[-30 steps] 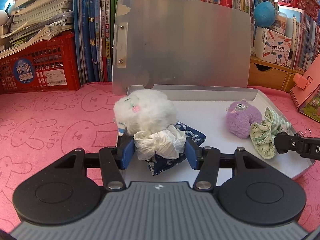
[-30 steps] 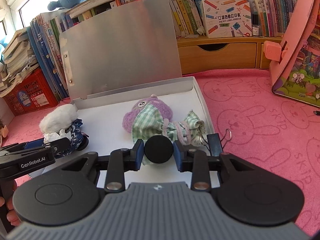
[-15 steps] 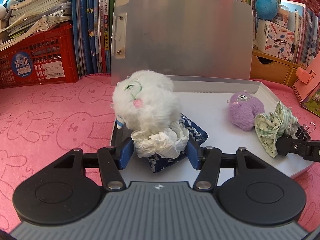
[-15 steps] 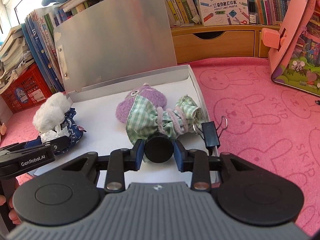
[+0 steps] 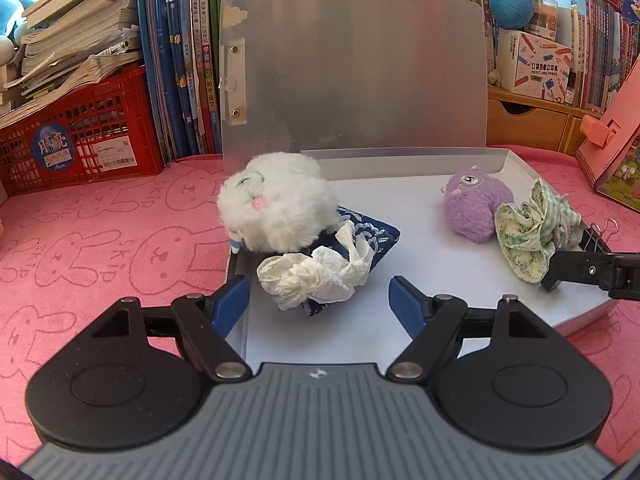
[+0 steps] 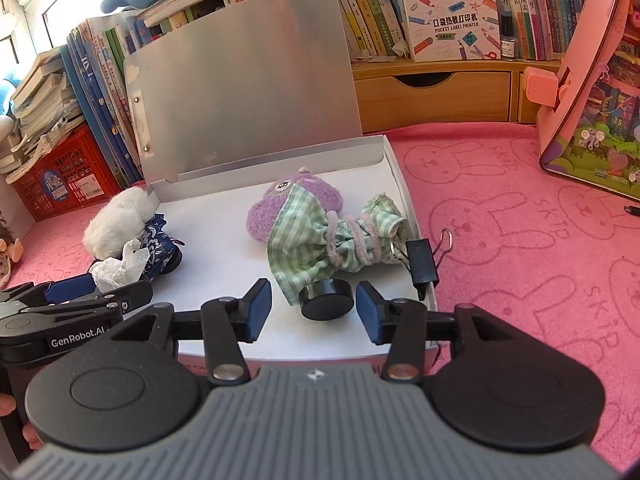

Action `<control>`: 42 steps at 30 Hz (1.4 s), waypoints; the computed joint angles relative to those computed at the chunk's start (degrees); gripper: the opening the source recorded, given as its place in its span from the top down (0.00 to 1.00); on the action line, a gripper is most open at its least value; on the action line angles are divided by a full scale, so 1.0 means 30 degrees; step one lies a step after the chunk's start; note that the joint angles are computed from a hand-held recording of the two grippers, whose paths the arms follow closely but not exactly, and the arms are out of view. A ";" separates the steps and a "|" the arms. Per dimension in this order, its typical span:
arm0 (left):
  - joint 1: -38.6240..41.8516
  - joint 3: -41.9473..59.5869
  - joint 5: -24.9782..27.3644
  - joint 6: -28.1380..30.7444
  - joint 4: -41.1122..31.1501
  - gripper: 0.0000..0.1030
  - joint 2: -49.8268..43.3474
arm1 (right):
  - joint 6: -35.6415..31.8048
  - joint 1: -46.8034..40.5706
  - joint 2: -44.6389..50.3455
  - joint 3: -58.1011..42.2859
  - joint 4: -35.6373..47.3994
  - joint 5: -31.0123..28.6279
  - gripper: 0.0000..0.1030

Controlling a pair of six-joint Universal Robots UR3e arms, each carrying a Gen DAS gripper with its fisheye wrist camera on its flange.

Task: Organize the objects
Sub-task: 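Open the left tool to drop the tissue while the right tool releases the black cap, then move the left tool to the red crochet item while the right tool approaches the pink-white crumpled cloth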

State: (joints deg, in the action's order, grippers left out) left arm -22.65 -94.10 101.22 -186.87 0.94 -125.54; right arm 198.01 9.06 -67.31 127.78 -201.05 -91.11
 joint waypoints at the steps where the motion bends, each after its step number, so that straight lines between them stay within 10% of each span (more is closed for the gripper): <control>1: 0.0009 -0.0422 -0.0032 -0.0045 0.0156 0.22 0.0350 | -0.0023 0.0028 -0.0224 0.0206 -0.0087 -0.0020 0.38; 29: -0.2188 -1.5081 0.2219 -0.0418 1.3412 0.05 0.6063 | 0.0121 0.5427 -0.3464 0.9215 -0.8744 -0.3021 0.23; 42: -0.0764 -1.6049 0.1563 0.0290 1.5965 0.04 0.4228 | 0.1693 1.2631 0.1272 0.7799 -1.1398 -0.9516 0.18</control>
